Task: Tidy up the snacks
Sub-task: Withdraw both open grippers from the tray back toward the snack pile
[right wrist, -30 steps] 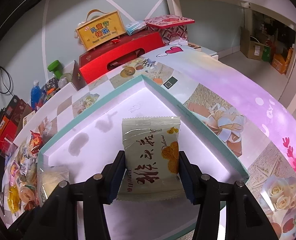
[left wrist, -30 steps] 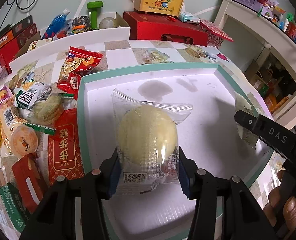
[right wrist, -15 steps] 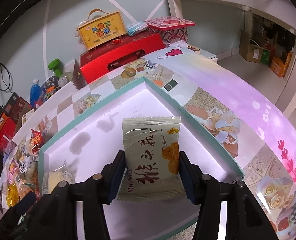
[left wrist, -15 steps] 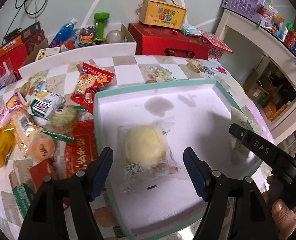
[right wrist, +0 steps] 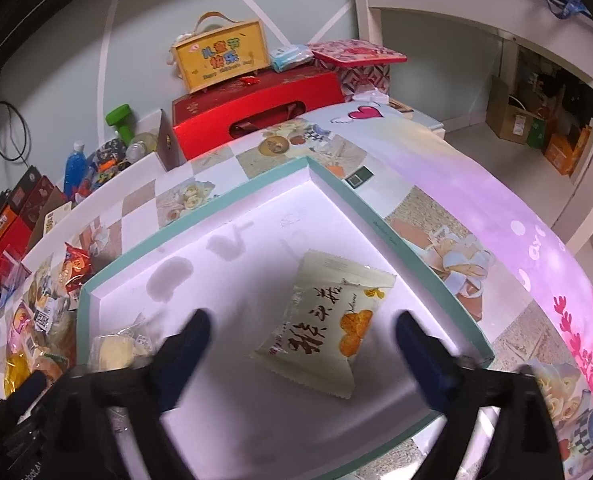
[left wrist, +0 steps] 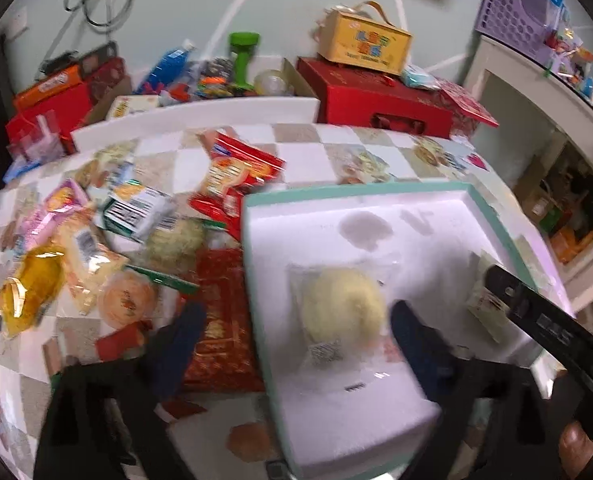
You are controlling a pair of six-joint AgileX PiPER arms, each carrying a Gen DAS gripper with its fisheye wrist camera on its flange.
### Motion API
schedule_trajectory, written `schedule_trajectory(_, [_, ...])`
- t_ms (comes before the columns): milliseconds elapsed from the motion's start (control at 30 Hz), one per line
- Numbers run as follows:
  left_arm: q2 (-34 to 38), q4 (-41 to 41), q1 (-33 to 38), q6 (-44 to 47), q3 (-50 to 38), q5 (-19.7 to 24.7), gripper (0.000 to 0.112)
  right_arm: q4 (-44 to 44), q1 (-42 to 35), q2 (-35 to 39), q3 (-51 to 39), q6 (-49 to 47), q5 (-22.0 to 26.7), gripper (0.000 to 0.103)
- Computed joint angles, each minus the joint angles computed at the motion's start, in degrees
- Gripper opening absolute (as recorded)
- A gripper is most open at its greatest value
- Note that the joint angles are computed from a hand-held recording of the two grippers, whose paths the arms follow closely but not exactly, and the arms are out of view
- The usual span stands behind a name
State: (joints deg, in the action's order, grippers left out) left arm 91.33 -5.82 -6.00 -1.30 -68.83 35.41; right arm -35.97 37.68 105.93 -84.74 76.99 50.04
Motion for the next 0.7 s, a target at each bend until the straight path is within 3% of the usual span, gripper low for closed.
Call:
schedule_trajectory(133, [-0.16,6.65,-0.08,-5.95,0.69,-1.77,0.098,-0.56,0.40,0.50,-0.53,-0.13,-0.13,0.103])
schedule_trajectory(567, [-1.15,-8.67,7.47,6.04,2.93,-3.69,0.098,-6.04,2.31,0.07,-0.32,4.28,-1.58,0.103])
schedule_trajectory(700, [-2.76,-12.90,10.88,9.84,4.14,-4.67,0.098,-6.30,3.04,0.85,-2.24,2.83,0.29,0.103])
